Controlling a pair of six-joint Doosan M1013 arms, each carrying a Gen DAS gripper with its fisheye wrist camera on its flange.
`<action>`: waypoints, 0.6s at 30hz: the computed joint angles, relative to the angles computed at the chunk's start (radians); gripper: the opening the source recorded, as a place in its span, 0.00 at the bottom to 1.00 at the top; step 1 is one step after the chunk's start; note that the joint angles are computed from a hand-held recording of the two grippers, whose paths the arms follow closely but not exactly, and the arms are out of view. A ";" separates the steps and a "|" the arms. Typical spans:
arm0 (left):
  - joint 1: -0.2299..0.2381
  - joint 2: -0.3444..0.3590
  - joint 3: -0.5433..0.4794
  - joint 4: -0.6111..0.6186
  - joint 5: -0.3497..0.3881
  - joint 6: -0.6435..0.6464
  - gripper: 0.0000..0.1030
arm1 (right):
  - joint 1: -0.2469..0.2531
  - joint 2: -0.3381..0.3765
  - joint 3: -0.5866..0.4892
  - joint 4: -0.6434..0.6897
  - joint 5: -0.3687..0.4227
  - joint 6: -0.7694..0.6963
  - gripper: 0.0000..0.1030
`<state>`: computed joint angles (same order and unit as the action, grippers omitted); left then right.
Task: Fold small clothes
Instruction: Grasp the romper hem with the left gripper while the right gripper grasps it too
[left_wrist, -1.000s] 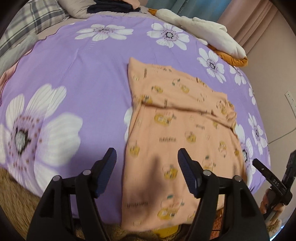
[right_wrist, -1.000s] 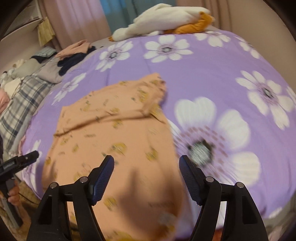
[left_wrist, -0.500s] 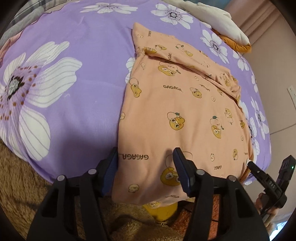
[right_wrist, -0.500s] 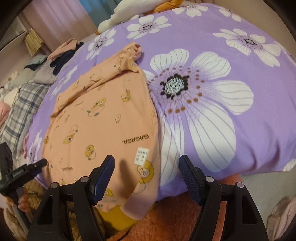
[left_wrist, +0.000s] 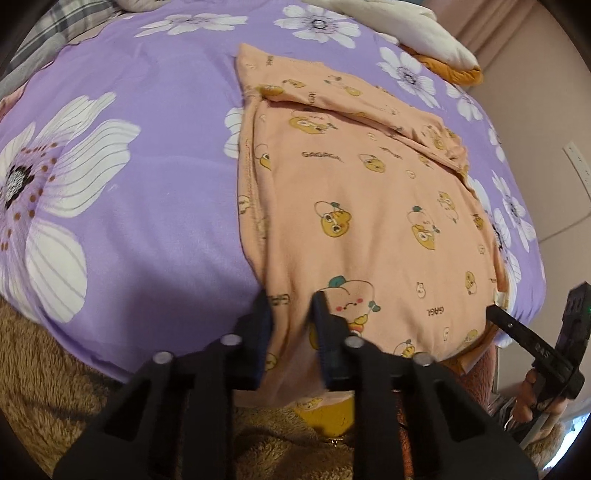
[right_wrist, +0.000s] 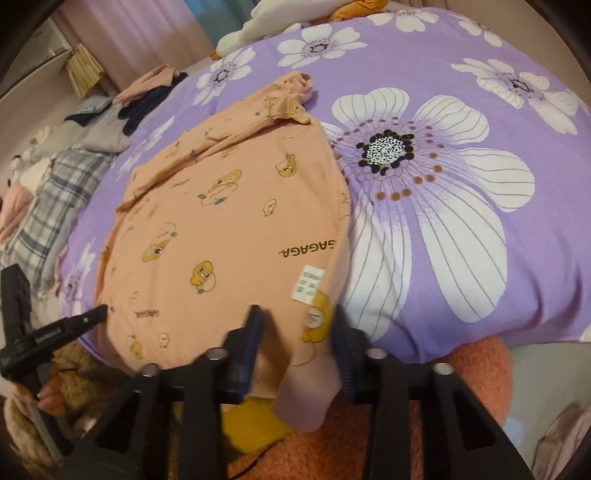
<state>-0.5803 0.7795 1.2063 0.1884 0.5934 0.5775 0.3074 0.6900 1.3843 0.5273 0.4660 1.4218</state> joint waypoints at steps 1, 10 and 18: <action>0.003 -0.003 0.007 -0.011 -0.015 -0.001 0.12 | -0.003 0.000 0.000 0.033 0.006 -0.029 0.11; 0.005 -0.052 0.065 0.014 -0.163 -0.051 0.08 | -0.047 -0.027 0.034 0.507 0.030 -0.420 0.08; 0.013 -0.077 0.049 0.122 -0.182 -0.146 0.08 | -0.049 -0.039 -0.006 0.589 -0.023 -0.512 0.08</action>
<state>-0.5671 0.7022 1.2549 0.3101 0.4113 0.4312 0.2586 0.6513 1.3786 1.1163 0.4425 0.9098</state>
